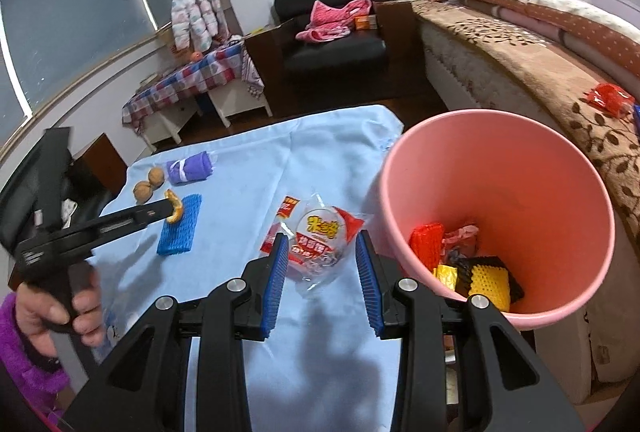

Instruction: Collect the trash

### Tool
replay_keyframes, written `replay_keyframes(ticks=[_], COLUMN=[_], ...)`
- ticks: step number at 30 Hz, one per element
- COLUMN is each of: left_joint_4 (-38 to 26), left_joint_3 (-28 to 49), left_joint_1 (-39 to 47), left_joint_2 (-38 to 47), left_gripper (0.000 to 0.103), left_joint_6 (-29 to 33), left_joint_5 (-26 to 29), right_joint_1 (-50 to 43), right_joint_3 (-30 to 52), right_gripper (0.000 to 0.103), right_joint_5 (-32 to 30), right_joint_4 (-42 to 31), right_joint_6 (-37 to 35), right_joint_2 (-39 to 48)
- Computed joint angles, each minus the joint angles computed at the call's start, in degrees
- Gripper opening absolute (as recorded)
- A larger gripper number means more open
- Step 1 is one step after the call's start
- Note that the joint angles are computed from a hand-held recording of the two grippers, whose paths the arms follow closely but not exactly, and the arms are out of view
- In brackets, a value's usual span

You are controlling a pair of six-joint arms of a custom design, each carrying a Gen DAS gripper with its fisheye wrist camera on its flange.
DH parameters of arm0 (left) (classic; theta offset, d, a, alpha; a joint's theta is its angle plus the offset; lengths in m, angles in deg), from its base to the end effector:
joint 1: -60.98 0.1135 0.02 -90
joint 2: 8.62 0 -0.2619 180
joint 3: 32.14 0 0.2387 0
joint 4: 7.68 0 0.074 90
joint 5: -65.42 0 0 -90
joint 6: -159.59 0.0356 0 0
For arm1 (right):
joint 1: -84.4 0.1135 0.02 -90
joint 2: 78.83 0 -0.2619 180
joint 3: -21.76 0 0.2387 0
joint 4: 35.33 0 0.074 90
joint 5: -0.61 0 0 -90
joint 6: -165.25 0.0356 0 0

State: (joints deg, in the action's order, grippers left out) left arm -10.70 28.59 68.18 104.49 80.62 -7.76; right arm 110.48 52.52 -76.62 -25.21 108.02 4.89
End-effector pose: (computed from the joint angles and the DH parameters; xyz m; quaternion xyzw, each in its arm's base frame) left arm 0.3286 0.0311 0.0764 0.0750 0.9425 -0.0913 0.3126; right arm 0.1964 0.0874 0.1094 0.0976 0.9067 0.1065 0.3963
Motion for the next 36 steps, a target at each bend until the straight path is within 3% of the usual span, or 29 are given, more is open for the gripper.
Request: replay_keyframes(ticks=[4,8,10,11,12,20,26,27,29,34,35,36], left_joint_4=[1.76,2.34,2.47,2.53,2.83,1.34,-1.61,-2.05,-2.88,-4.27,-4.75,-5.21], left_joint_3=[1.38,2.53,3.02,3.07,2.79,2.24,1.42,1.42,0.96,-0.19,-0.23,-0.35], left_joint_1=[-1.34,-1.46,-1.05,-0.87,-0.68,2.68,7.01,7.66,9.23,11.85,12.28,12.66], left_joint_2=[2.98,4.88,5.36,5.39,5.21,3.62,1.0,0.72,-0.47,-2.8,-3.11,-3.48], left_gripper=[0.044,0.027,0.025,0.021,0.006,0.004,0.004,0.004,0.004,0.004,0.004,0.004], left_joint_6=[-0.96,-0.85,-0.33,-0.15,0.15,3.33,6.07,6.58,7.7,9.95,10.47,10.94], left_joint_5=[-2.94,-3.89,-3.19,-2.92,-2.56,2.36,9.39,10.2,12.37,15.27,15.74,16.22], right_joint_1=[0.4,1.17,1.97,2.34,2.59,4.5,4.75,4.74,4.62,4.62,4.54,4.45], right_joint_3=[1.76,4.71,6.73,7.93,9.03,18.35,19.69,19.56,19.27,17.38,16.51,15.66], right_gripper=[0.044,0.045,0.045,0.045,0.045,0.045,0.045,0.044,0.025,0.009,0.001,0.001], right_joint_5=[-2.06,-3.5,-3.52,-3.43,-3.47,1.76,4.54,4.59,4.44,3.74,3.17,2.54], right_joint_4=[0.83,0.05,-0.85,-1.44,-1.92,-9.33,-8.78,-8.53,-8.24,-6.44,-5.89,-5.38], right_joint_6=[-1.98,-4.17,-5.18,-5.92,-6.64,-10.96,-11.37,-11.3,-11.24,-9.96,-9.47,-8.89], right_joint_2=[3.02,6.39,8.33,9.44,10.52,20.51,23.24,23.26,22.97,20.84,19.67,18.5])
